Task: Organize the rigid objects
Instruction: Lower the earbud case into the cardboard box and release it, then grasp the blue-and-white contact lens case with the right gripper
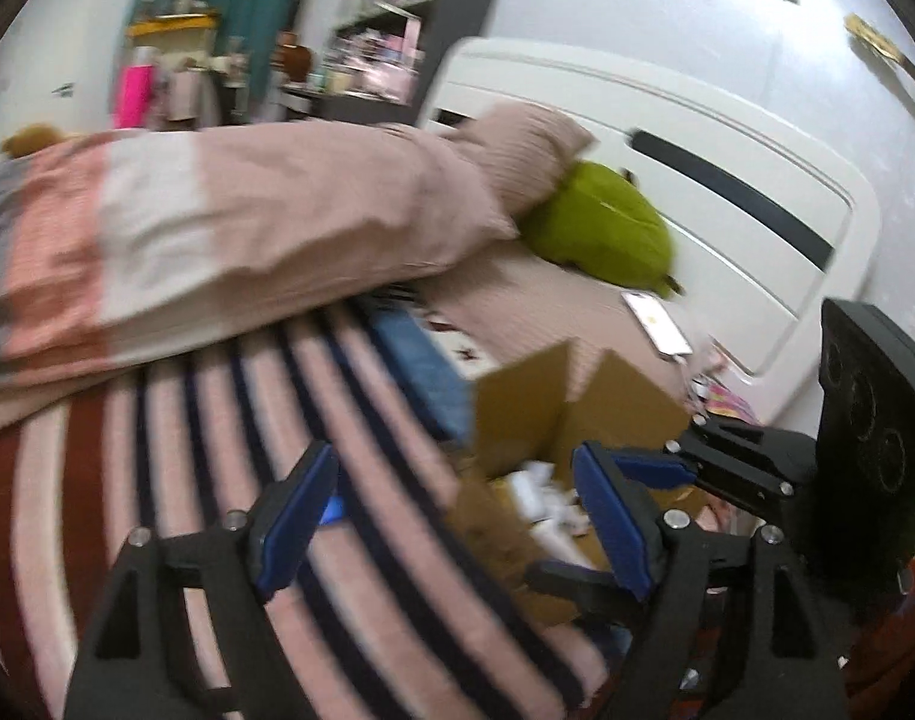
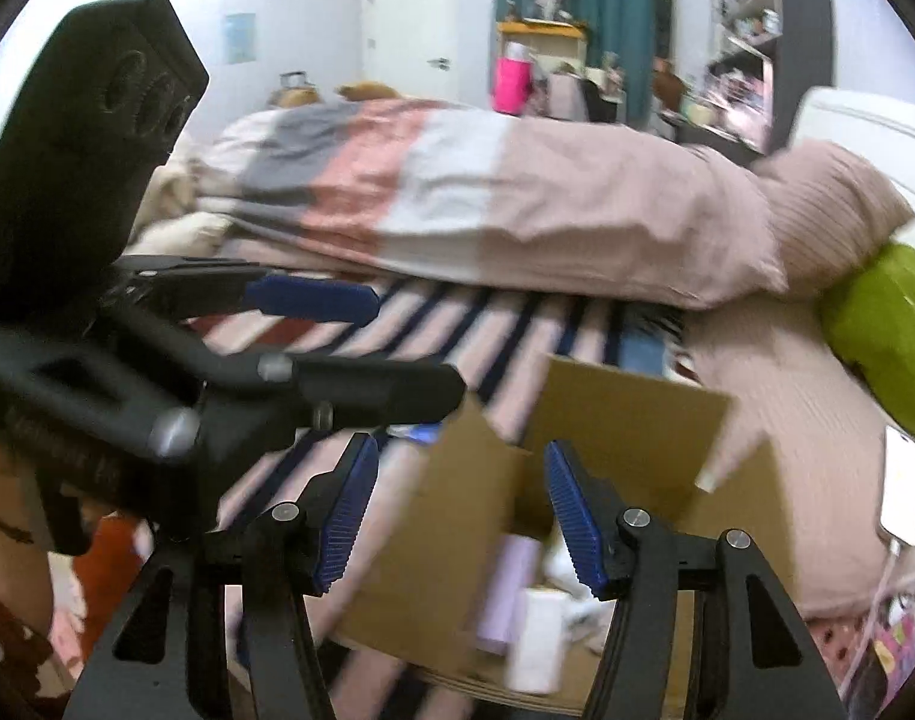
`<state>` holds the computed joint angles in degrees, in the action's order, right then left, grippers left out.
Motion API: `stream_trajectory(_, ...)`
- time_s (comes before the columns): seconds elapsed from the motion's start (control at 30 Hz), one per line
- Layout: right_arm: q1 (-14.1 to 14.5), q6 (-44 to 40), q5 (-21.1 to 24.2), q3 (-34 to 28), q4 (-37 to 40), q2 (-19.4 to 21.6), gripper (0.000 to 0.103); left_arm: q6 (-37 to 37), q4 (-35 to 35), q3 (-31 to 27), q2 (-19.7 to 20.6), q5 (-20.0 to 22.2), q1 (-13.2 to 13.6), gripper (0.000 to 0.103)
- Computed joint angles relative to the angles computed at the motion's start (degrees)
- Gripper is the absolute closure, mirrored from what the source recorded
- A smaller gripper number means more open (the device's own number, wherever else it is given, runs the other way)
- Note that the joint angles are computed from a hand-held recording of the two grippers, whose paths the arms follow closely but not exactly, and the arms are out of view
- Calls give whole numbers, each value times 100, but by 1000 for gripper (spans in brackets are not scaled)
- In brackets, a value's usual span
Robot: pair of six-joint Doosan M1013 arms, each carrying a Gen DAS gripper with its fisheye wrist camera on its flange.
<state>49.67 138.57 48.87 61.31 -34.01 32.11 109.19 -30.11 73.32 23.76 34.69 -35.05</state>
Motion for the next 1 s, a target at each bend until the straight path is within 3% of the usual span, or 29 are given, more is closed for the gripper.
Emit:
stream_trajectory(0.27,99,-1058,109,-1377,1250,962,48,-872,758,861,-396,-518,420,24)
stream_trajectory(0.37,74,-990,278,-1717,1545,1292,40,-1057,901,1049,-403,-560,517,24)
stream_trajectory(0.5,17,-428,591,-1963,1367,1660,29,-971,691,1204,-356,-550,629,24)
stream_trajectory(0.67,-138,412,1327,-2363,932,2145,26,-910,530,1282,-286,-555,692,24)
stream_trajectory(1.0,-280,575,1370,-2608,603,2440,26,-962,457,1302,-246,-527,730,24)
